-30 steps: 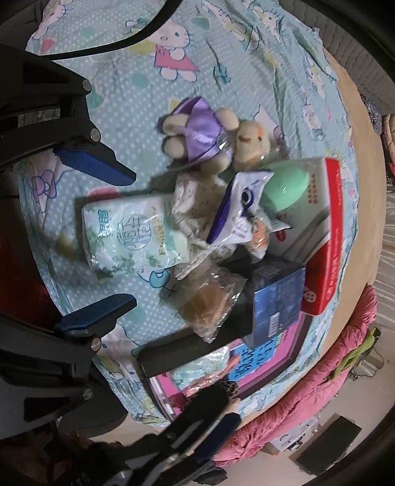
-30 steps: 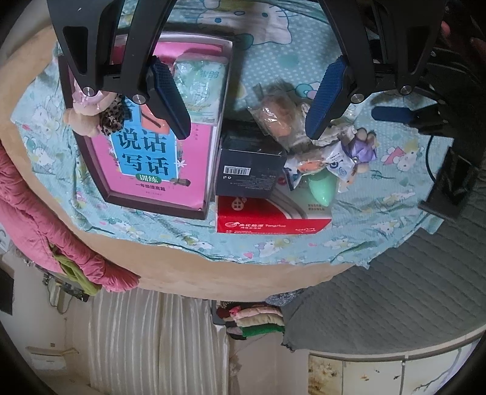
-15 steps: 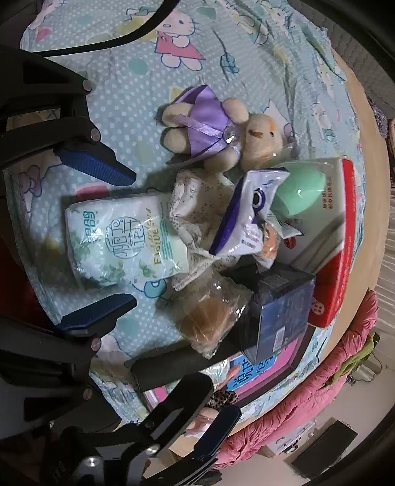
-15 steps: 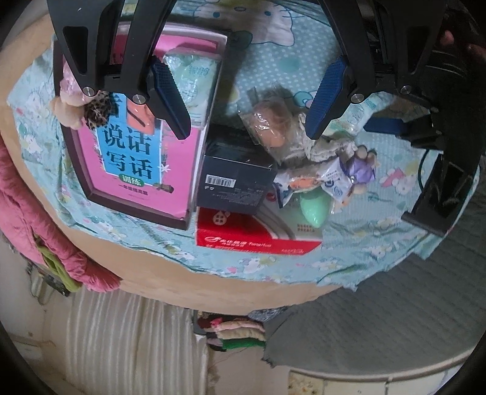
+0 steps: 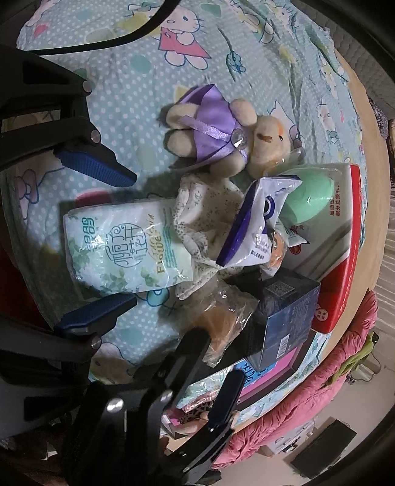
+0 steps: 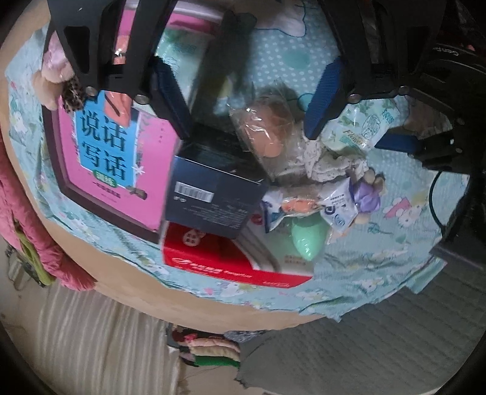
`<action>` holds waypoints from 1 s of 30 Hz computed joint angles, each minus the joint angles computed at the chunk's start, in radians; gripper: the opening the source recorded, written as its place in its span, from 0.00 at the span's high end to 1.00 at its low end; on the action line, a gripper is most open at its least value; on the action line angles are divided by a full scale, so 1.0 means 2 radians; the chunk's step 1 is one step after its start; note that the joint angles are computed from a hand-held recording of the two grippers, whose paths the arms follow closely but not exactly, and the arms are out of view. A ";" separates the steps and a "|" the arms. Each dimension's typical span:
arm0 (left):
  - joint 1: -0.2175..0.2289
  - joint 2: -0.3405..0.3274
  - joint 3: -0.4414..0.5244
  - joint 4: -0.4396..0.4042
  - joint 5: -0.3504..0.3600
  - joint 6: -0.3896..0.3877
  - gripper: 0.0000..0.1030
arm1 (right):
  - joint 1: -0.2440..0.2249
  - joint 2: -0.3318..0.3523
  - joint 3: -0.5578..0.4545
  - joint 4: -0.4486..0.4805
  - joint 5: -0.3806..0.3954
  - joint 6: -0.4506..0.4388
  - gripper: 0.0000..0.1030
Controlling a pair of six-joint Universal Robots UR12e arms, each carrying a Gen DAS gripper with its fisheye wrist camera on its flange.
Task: Organize soft objects
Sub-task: 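Grasp white wipes pack with left gripper while right grasps bagged peach sponge, then lift white wipes pack with left while right lifts bagged sponge toward tray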
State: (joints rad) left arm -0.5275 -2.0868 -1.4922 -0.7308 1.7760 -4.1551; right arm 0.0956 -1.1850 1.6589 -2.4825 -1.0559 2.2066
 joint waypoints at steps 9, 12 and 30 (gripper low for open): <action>0.002 0.006 -0.010 0.008 -0.003 -0.008 0.36 | 0.010 0.013 -0.015 0.035 -0.009 -0.022 0.50; 0.003 0.008 -0.014 0.008 -0.002 -0.010 0.39 | 0.012 0.013 -0.012 0.035 -0.012 -0.029 0.54; -0.002 0.020 -0.015 -0.007 0.014 -0.003 0.57 | -0.015 -0.003 -0.003 0.039 0.062 0.014 0.57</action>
State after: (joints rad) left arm -0.5317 -2.0460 -1.5221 -0.7457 1.8031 -4.1615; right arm 0.0657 -1.1909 1.6524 -2.4047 -0.9328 2.2346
